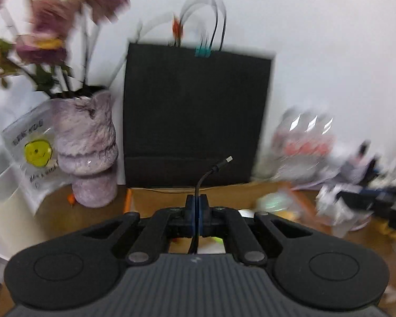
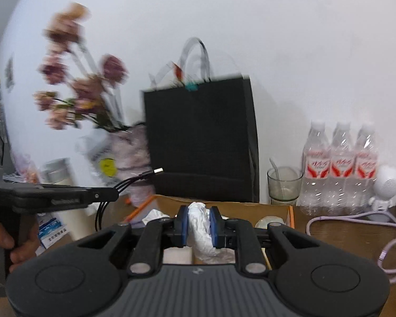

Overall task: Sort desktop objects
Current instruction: 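Carry the cable and tissue into the cardboard box and open both tools, then withdraw both tools toward the small items on the table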

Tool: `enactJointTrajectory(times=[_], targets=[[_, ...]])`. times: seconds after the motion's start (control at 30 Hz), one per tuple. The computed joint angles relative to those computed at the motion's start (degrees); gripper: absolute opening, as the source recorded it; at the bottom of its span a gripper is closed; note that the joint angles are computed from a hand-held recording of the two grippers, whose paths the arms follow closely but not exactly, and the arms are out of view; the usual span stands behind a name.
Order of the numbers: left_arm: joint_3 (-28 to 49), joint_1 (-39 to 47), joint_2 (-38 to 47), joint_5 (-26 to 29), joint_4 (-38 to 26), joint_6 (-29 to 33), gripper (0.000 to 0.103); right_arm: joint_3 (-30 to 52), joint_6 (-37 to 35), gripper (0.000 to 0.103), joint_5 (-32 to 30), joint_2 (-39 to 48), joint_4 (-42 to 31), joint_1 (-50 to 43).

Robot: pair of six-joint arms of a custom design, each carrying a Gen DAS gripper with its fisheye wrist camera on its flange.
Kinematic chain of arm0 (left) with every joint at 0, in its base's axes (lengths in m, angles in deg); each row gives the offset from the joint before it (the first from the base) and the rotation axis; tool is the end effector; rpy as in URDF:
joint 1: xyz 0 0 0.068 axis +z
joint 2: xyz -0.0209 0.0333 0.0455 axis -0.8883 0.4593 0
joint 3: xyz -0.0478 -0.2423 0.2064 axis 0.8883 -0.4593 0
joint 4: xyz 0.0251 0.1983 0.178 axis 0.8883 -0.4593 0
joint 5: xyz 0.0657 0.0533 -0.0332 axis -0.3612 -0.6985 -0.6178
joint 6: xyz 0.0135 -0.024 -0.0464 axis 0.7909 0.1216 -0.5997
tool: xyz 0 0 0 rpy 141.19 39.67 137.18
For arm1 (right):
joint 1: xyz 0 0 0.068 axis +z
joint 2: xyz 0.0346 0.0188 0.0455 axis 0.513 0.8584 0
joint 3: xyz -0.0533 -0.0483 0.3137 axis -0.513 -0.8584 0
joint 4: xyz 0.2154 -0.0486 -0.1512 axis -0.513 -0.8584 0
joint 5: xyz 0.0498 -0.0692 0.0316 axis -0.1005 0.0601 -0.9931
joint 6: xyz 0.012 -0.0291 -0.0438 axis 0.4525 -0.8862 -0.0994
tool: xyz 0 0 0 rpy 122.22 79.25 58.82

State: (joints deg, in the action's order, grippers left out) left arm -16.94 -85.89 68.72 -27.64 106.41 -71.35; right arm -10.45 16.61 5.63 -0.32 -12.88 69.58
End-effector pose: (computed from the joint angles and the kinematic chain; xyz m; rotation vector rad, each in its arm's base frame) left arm 0.3745 -0.1693 0.1795 0.6500 2.0255 -0.4206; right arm 0.2211 0.1495 0.1906 0.2219 1.9635 0.0834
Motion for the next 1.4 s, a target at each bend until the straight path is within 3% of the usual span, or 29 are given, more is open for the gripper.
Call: enactJointTrajectory(times=[0.17,0.27,0.3,0.37,0.4,0.43,0.5,0.7,0.8,0.9,0.97,1.03,1.1,1.2,1.3,1.4], targets=[[20.28,-0.53,16.22,0.25,-16.42,-0.91,0.004,10.53,-3.2,0.016,-9.92,16.23,-1.16,-12.67],[25.76,-1.02,21.49,-0.77,-21.28,-1.94,0.005,16.0,-2.4,0.016,-12.85,23.79,-3.89,-15.82],[25.96,-0.87,22.0,-0.54,-21.55,-2.51,0.005,17.17,-1.97,0.017,-13.06,25.59,-4.36,-16.3],[24.48,0.62,21.19,4.91,-20.77,-2.14,0.01,19.07,-0.13,0.019,-14.84,28.34,-5.7,-17.23],[24.34,1.2,20.6,6.75,-21.44,-1.42,0.023,19.22,0.64,0.021,-15.81,29.05,-5.45,-17.55],[23.08,1.75,19.31,7.62,-20.75,-1.31,0.04,19.99,1.03,0.029,-16.97,29.47,-6.38,-18.18],[19.72,2.52,16.05,7.02,-18.06,-1.89,0.05,21.4,1.95,0.048,-19.24,29.84,-8.57,-18.75],[15.21,4.84,7.34,7.12,-18.44,-1.92,0.05,16.38,4.83,0.053,-18.1,21.65,-8.47,-17.09],[13.11,5.72,2.94,6.87,-20.55,-2.9,0.05,15.39,5.53,0.058,-14.25,15.93,-12.81,-14.88],[8.87,6.39,-2.12,6.89,-21.12,-3.97,0.056,14.28,7.07,0.064,-11.17,9.44,-17.43,-11.62],[4.18,6.64,-6.4,6.56,-19.91,-3.92,0.07,13.46,7.73,0.067,-8.88,6.17,-19.24,-9.04],[-1.95,7.46,-11.35,6.79,-17.24,-4.03,0.092,12.53,8.92,0.075,-6.71,3.67,-21.24,-5.46],[-9.66,8.7,-17.1,7.84,-13.16,-4.3,0.101,11.08,9.45,0.078,-5.62,2.8,-21.57,-1.35],[-18.86,10.38,-24.52,8.95,-9.3,-3.25,0.103,8.76,10.85,0.078,-3.38,3.89,-20.79,6.04],[-30.6,10.46,-32.36,6.5,1.1,-4.6,0.103,7.91,16.08,0.079,4.53,5.1,-22.53,14.69],[-40.04,8.31,-39.06,2.03,9.3,-4.55,0.103,7.53,23.68,0.086,14.61,5.71,-25.42,24.94]])
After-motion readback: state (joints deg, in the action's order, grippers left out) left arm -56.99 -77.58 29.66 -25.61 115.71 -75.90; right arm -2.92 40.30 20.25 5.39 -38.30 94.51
